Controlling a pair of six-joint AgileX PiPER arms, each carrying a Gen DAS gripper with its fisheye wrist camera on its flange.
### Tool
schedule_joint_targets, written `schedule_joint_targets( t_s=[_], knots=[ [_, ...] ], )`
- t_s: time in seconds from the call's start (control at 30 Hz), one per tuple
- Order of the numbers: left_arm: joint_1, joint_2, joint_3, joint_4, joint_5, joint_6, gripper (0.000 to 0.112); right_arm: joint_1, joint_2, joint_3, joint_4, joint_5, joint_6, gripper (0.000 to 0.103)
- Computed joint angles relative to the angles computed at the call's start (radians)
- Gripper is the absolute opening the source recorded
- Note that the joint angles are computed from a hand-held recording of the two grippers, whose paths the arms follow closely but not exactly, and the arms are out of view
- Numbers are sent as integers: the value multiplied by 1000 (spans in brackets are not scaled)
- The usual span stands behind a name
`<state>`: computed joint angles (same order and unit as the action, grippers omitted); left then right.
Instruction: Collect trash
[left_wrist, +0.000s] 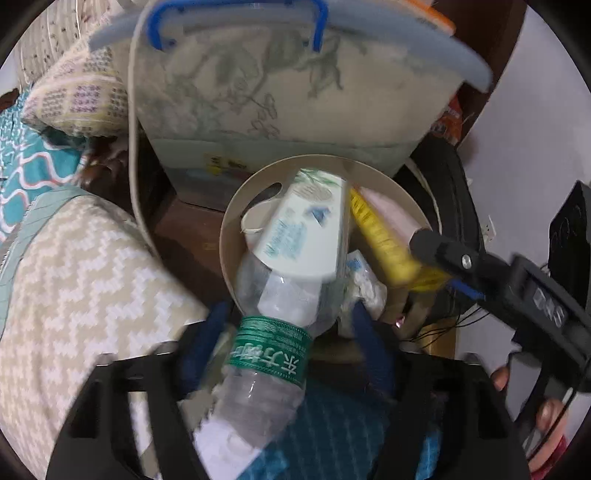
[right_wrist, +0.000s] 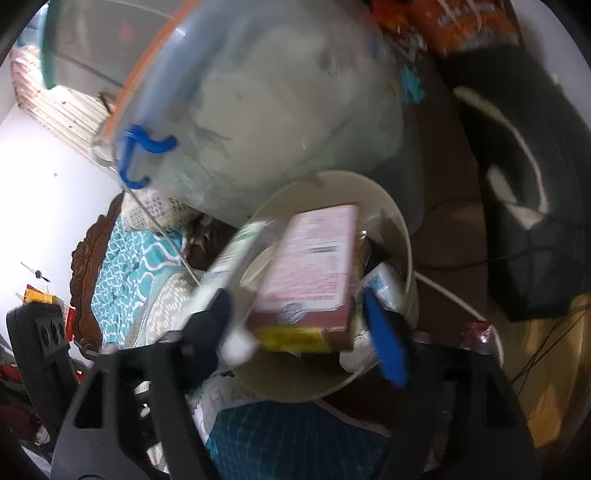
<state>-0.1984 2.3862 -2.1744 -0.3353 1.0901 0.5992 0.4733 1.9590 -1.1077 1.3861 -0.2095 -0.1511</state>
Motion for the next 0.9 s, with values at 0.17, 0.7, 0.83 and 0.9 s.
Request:
schedule_joint_targets(
  t_s=[0.17, 0.7, 0.83, 0.9],
  knots=[
    [39, -47, 64, -82, -28, 54, 79, 88, -39, 51, 45, -143, -36, 81],
    [444, -449, 773, -359, -204, 444, 85, 462, -19, 32, 171, -348, 15, 81],
    [541, -530, 903, -401, -225, 562, 85, 511, 10, -25, 216, -338, -27, 81],
    [584, -565, 954, -417, -239, 618, 85, 538, 23, -57, 260, -339, -75, 81]
  ],
)
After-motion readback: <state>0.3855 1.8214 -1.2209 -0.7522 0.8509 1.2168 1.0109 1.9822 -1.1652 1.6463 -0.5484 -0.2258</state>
